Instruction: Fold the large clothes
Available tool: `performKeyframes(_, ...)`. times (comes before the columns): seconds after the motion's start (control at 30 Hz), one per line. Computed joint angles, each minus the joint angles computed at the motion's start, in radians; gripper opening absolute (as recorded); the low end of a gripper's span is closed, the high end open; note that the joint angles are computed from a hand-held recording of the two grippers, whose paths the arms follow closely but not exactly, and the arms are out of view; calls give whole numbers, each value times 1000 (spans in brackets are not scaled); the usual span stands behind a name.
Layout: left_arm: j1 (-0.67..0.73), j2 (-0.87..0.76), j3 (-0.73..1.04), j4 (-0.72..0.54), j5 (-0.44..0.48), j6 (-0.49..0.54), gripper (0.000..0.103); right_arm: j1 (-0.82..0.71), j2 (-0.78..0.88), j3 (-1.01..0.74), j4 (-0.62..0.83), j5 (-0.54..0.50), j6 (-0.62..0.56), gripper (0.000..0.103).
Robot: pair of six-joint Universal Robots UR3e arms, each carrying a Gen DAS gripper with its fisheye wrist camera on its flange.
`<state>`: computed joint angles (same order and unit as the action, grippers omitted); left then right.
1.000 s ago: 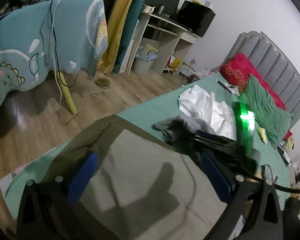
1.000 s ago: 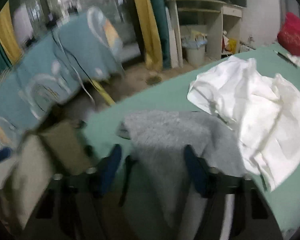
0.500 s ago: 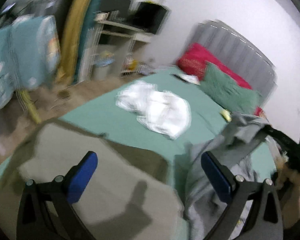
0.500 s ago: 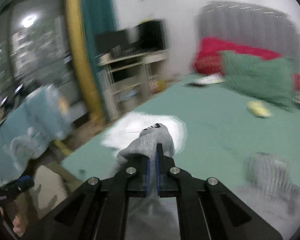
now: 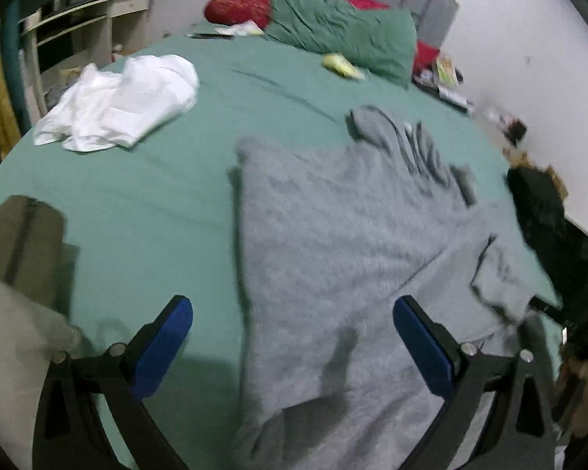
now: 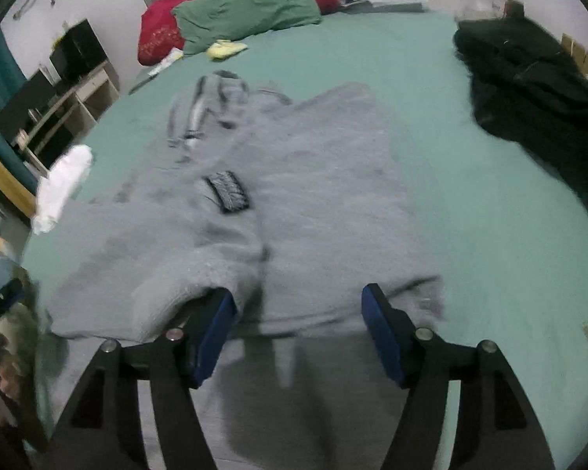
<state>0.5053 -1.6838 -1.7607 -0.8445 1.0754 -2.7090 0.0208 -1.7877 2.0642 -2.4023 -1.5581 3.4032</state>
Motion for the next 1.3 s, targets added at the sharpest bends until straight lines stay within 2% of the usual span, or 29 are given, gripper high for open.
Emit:
performKeyframes(0.07, -40, -30, 0, 45, 49, -11, 97, 64, 19, -15, -71, -112, -72, 65)
performKeyframes(0.13, -66, -63, 10, 72, 96, -16, 92, 193, 75, -66, -122, -270, -98, 65)
performKeyframes(0.17, -75, -81, 17, 77, 114, -15, 88, 261, 107, -88, -151, -378, -149, 66)
performKeyframes(0.23, -103, -144, 57, 73, 157, -23, 77, 355, 154, -96, -201, -537, -171, 67)
performKeyframes(0.27, -107, -171, 75, 63, 155, -24, 76, 362, 151, -102, -179, -578, -150, 68)
performKeyframes(0.4, -72, -199, 78, 36, 103, -12, 71, 167, -45, 10, -52, -444, -10, 69)
performKeyframes(0.47, -51, -181, 65, 28, 77, -11, 58, 94, -139, 83, -122, -285, -65, 69)
performKeyframes(0.5, -41, -167, 56, 22, 62, -16, 46, 101, -138, 75, -126, -236, -100, 69)
performKeyframes(0.53, -40, -162, 60, 19, 62, -25, 40, 134, -109, 51, -129, -217, -135, 69)
performKeyframes(0.63, -36, -142, 39, 42, 68, -28, 33, 281, 97, -67, -201, -176, -226, 69)
performKeyframes(0.77, -33, -143, 16, 74, 67, -35, 32, 352, 346, -242, -151, -136, -229, 68)
performKeyframes(0.8, -39, -139, 0, 101, 76, -39, 32, 349, 396, -261, -146, -130, -233, 65)
performKeyframes(0.83, -42, -137, -11, 118, 81, -39, 32, 344, 411, -256, -155, -133, -232, 50)
performKeyframes(0.9, -51, -134, -26, 150, 93, -33, 32, 275, 358, -198, -191, -38, -251, 32)
performKeyframes(0.93, -55, -135, -27, 155, 99, -30, 32, 257, 334, -188, -190, -40, -251, 6)
performKeyframes(1.07, -40, -145, 6, 107, 75, -39, 28, 65, 132, -107, -178, -7, -250, 4)
performKeyframes(1.2, -39, -150, 21, 95, 76, -52, 28, -246, 13, -63, -71, 87, -315, 5)
performKeyframes(1.27, -36, -132, 13, 106, 78, -60, 28, -372, 31, -95, 41, 137, -382, 8)
performKeyframes(1.3, -32, -117, 0, 129, 77, -65, 29, -405, 29, -95, 55, 148, -414, 14)
